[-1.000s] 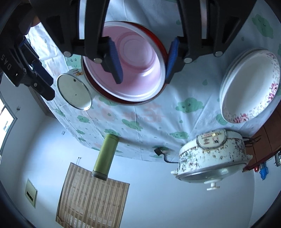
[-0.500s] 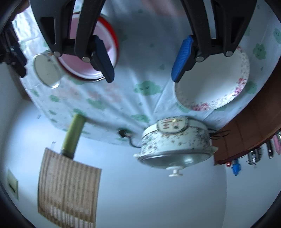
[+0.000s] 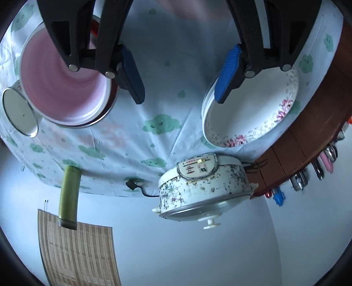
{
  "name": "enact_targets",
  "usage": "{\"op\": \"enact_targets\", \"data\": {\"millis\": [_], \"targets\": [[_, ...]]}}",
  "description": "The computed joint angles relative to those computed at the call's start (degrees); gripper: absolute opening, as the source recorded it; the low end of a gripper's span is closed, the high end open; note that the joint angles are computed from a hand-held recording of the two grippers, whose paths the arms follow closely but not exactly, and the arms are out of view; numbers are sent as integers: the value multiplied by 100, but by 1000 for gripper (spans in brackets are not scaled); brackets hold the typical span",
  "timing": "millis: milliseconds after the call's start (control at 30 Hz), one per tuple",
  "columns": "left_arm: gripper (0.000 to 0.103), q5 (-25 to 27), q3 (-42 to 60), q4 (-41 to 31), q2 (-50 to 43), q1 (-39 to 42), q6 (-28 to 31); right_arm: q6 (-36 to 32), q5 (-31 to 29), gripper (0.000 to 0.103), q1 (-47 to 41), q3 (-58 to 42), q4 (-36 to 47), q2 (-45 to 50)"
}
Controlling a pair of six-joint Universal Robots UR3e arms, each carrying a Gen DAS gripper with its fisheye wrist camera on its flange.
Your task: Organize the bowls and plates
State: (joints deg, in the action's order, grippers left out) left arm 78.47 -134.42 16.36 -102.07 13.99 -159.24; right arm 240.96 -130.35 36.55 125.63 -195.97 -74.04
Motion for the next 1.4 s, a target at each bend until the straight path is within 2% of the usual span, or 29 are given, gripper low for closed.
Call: {"op": "enact_targets", "data": {"millis": [100,233,367,500,600,633,667,800,933,1200,1333,1400], "targets": [[65,96,0,138,-40,-55,37,2,18,54,-36,78,-34,-36],[67,-118,30,-31,101,145,-92,78,41,54,-120,278,-147,-143],[68,-842,109,-703,420,591,-179,99,-2,54,-169,388,-157,-263],[72,-1689,193,-1528,713,960,39,-1,102,54,-296,510,-189,-433],[80,-2148,136,-1822,918,1089,306,-12,76,58,-402,678,-92,-675],[86,-2277,95,-1881,999,1120,383,-29,124,66,-482,768,-62,-783],[91,-2426,46,-1949,1096,1152,479,-39,172,69,-600,921,-90,-916],[98,-2797,-97,-1952,1355,1208,742,-130,294,69,-967,1340,-69,-1324],[99,-2858,52,-2082,1385,1044,834,-385,620,69,-1445,1721,-157,-1613],[99,-2253,1385,-3551,1204,-96,893,-1025,1793,69,-2357,2045,-487,-1692],[99,-1765,2566,-4768,794,-789,927,-1206,2422,69,-2720,2095,-217,-1916],[99,-1267,3364,-5442,398,-1259,921,-1261,2618,69,-2838,1973,329,-2113]]}}
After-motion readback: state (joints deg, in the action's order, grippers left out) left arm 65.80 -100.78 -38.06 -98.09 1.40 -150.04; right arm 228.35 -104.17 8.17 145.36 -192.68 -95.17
